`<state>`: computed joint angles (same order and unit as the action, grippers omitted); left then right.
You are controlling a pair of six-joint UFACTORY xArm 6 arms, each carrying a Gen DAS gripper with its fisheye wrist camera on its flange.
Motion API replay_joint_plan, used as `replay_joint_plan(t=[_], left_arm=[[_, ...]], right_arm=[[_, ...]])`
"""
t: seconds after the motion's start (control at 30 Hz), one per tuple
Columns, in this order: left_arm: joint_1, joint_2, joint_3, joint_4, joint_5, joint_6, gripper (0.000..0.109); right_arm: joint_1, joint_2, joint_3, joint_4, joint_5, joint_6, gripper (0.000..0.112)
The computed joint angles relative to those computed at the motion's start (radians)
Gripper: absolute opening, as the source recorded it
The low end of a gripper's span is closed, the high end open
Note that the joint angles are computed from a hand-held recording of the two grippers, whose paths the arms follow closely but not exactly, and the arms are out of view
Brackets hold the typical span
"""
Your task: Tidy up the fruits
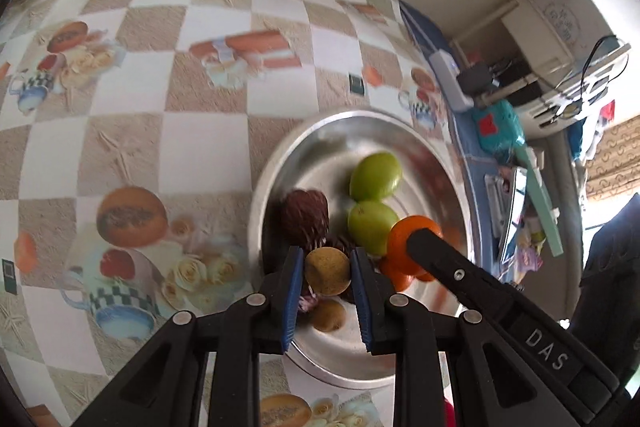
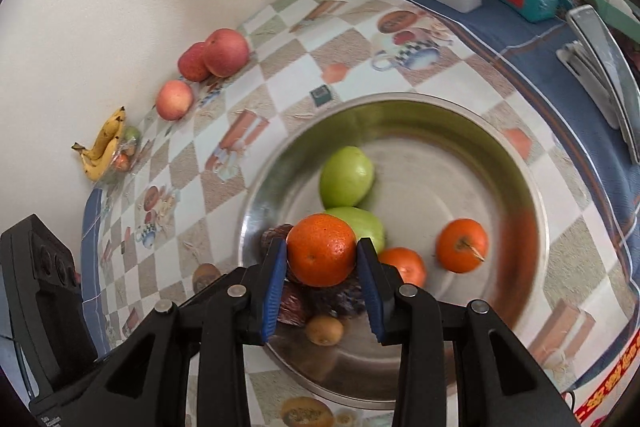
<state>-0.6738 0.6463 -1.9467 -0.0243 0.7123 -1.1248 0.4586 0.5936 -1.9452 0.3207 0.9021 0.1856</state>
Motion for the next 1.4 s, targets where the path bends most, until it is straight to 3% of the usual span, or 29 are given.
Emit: replay_joint_plan(t=[0.17, 0.3, 0.37, 0.47, 0.53, 0.63, 0.7, 0.73, 0.9, 1.03, 1.4], left_arm=[[0.006, -0.051, 0.075, 0.017, -0.029, -0.035, 0.037], [0.013, -0.126, 0.164, 0.121, 0.007, -0.143, 0.063], [0.018, -0.167, 0.220, 0.155, 0.011, -0.186, 0.070], [0.012, -0.222, 0.275, 0.235, 0.093, -0.282, 0.090], [0.000, -0.233, 0.262, 0.295, 0.212, -0.323, 0.102], [-0.025, -0.234, 0.220, 0.369, 0.391, -0.327, 0.103], [-0.046, -0.231, 0.191, 0.419, 0.485, -0.320, 0.103], [-0.054, -0.234, 0.188, 0.436, 0.510, -0.314, 0.103], [-0.088, -0.248, 0.176, 0.493, 0.588, -0.284, 0.103], [-0.111, -0.203, 0.077, 0.534, 0.704, -0.263, 0.103], [-0.126, -0.160, -0.013, 0.554, 0.846, -0.291, 0.103]], right_arm=[[-0.009, -0.005, 0.014, -0.006, 0.014, 0.010, 0.039], [0.003, -0.012, 0.018, -0.031, 0.013, -0.005, 0.040], [0.011, -0.021, 0.028, -0.049, 0.009, -0.011, 0.042], [0.021, -0.032, 0.043, -0.071, 0.011, -0.019, 0.052], [0.027, -0.048, 0.064, -0.079, 0.002, -0.030, 0.057], [0.036, -0.073, 0.097, -0.100, -0.015, -0.045, 0.061], [0.042, -0.089, 0.116, -0.113, -0.027, -0.053, 0.081], [0.045, -0.095, 0.124, -0.119, -0.036, -0.056, 0.084], [0.058, -0.117, 0.148, -0.150, -0.082, -0.068, 0.085], [0.072, -0.125, 0.155, -0.172, -0.100, -0.088, 0.085], [0.101, -0.126, 0.151, -0.219, -0.106, -0.129, 0.085]])
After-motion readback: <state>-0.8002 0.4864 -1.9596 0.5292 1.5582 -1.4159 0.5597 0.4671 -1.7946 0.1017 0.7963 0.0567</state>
